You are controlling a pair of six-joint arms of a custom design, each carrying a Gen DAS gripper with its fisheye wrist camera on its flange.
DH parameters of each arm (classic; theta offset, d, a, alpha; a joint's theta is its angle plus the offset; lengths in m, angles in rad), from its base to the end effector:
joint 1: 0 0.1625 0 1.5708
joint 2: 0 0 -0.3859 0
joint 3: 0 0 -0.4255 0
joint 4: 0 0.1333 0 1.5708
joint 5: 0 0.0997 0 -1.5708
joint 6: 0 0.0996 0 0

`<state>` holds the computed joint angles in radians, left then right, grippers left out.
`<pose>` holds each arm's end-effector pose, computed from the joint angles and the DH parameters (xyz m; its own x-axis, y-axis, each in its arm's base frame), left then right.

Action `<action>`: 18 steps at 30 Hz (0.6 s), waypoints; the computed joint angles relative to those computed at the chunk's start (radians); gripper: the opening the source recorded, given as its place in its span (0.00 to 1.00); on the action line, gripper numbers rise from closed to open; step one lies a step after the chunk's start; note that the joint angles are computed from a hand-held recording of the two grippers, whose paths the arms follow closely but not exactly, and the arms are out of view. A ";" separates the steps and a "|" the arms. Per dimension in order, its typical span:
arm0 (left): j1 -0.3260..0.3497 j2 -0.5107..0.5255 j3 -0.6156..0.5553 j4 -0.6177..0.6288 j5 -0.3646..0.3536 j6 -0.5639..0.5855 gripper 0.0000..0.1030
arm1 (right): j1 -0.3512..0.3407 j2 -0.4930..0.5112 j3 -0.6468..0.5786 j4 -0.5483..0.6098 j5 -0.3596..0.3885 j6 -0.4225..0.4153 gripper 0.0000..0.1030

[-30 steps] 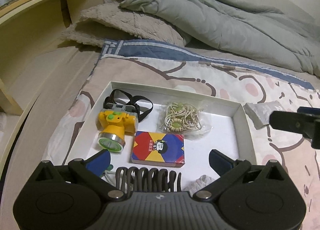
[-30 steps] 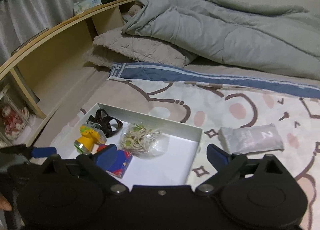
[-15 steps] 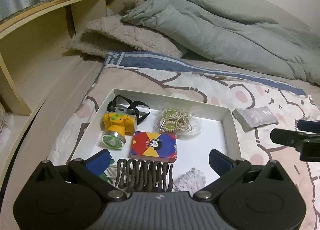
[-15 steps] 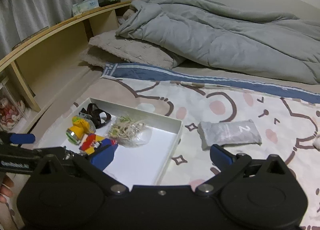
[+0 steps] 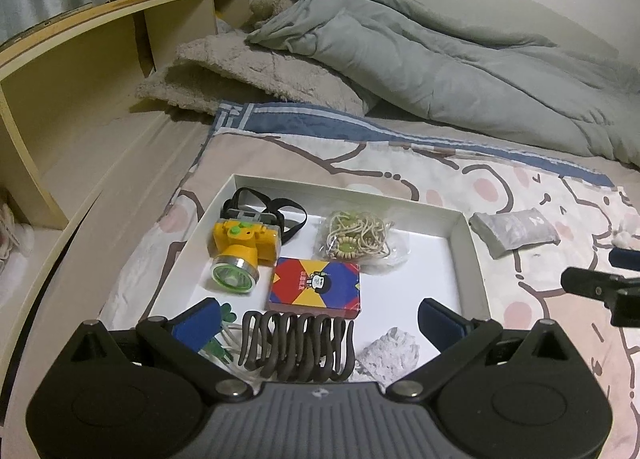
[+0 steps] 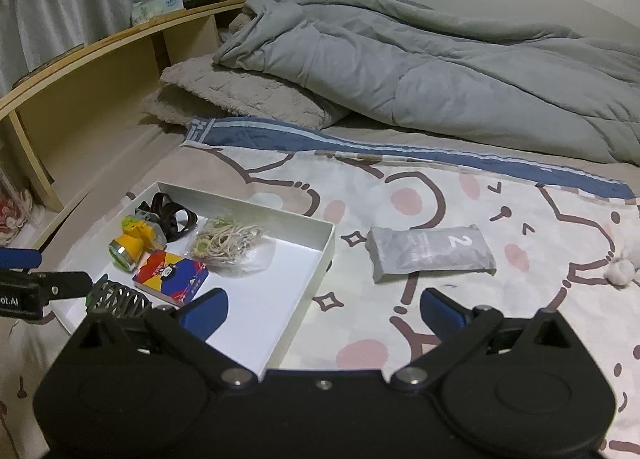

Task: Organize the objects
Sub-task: 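Move both tools from the tray toward the grey packet and cotton ball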

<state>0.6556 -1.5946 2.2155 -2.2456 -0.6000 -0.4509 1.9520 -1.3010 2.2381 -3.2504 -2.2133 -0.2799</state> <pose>-0.2170 -0.4387 0.2500 -0.6865 0.1132 -0.7183 0.5471 0.7311 -0.4076 0.2477 -0.4202 0.2002 -0.7833 -0.1138 0.6111 -0.5104 0.6789 -0.5279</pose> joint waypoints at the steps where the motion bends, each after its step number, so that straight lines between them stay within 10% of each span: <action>1: 0.000 0.002 0.000 -0.005 0.000 0.001 1.00 | -0.001 -0.004 0.003 0.000 0.001 -0.003 1.00; 18: 0.006 0.134 -0.041 -0.141 -0.017 0.052 1.00 | -0.073 -0.094 0.045 -0.018 0.003 0.001 1.00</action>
